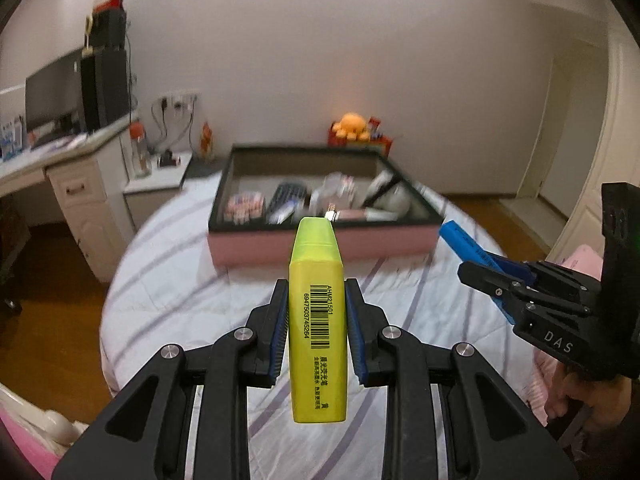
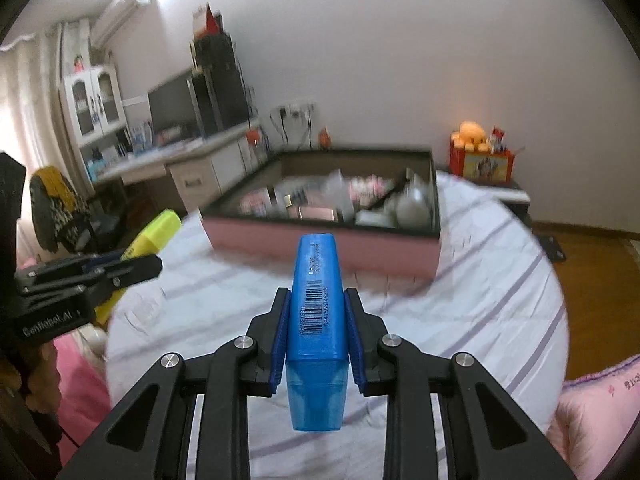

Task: Organize rigid objects
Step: 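Lift both highlighters into the pink box and open both tools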

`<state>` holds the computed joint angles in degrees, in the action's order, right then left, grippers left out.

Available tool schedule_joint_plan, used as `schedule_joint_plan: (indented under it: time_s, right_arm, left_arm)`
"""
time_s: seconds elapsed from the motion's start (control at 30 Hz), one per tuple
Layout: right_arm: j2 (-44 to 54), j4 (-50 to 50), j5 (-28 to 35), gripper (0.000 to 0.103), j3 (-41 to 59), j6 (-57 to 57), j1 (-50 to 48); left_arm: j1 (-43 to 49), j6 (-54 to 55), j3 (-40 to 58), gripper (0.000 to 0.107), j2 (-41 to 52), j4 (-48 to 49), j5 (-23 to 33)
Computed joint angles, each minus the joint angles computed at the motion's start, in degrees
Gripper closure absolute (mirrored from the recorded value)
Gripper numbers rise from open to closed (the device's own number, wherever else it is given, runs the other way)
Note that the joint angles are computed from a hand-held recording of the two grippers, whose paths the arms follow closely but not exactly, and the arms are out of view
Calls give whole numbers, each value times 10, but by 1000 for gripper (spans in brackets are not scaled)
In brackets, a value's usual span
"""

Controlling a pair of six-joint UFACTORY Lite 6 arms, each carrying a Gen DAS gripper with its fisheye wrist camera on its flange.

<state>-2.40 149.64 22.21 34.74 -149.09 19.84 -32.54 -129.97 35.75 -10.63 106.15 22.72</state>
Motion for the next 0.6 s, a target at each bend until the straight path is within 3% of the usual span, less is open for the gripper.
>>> schedule_joint_plan:
  time_s: [0.1, 0.3, 0.6]
  right_arm:
    - [-70, 23, -7, 76, -18, -18, 6]
    - [-168, 65, -42, 76, -21, -61, 34]
    - [-140, 65, -71, 76, 54, -80, 57]
  left_arm:
    - [-29, 84, 10, 80, -40, -75, 39]
    - [-69, 175, 35, 80, -89, -133, 86]
    - [-44, 269, 137, 80, -27, -162, 90]
